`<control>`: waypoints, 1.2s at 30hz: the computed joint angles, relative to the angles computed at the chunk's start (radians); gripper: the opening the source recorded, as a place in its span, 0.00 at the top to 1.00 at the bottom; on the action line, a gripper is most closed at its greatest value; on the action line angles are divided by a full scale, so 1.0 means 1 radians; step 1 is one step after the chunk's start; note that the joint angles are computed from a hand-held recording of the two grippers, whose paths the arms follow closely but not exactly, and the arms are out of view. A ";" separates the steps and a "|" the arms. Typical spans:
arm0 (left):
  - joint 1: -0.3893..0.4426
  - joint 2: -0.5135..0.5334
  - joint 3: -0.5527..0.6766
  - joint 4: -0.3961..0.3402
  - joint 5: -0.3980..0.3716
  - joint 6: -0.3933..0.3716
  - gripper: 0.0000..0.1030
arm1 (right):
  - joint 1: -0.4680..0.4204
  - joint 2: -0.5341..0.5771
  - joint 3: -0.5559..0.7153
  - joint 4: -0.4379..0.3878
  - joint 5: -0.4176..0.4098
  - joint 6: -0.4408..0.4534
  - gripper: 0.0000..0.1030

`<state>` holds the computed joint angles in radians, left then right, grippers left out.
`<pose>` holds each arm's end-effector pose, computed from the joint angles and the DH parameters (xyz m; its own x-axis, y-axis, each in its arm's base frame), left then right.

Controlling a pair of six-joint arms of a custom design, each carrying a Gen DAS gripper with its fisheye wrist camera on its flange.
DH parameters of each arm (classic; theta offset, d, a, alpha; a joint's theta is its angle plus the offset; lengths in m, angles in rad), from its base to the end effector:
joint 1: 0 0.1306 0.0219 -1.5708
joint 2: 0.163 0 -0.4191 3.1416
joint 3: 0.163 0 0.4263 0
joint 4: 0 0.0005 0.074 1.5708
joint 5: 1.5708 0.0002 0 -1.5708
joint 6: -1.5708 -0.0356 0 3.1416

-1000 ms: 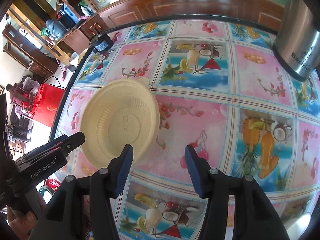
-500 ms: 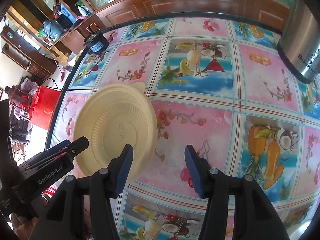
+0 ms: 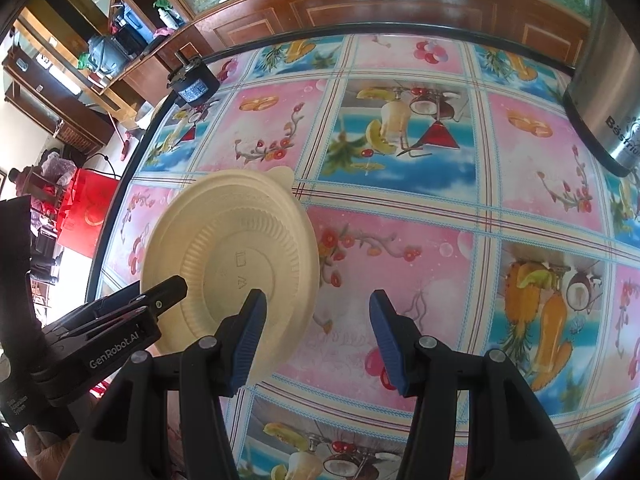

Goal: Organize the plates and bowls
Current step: 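Close the left gripper on the beige bowl rim and lift it, then carry the beige bowl with the left gripper over the plate stack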

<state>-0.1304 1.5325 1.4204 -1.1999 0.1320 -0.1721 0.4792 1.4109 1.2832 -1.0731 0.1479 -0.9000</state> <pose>0.5203 -0.0735 0.3931 -0.9165 0.2914 -0.2739 0.3241 0.9425 -0.0815 0.4333 0.2187 0.3935 -0.8344 0.4396 -0.3324 0.3940 0.8976 0.1978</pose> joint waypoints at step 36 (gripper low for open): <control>0.003 -0.078 -0.058 -0.063 0.068 -0.076 0.85 | 0.045 -0.068 -0.036 0.001 0.033 -0.026 0.91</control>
<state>-0.1273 1.4549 1.3621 -1.2629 0.1998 -0.2486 0.5245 1.3428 1.2471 -1.0721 0.1805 -0.9258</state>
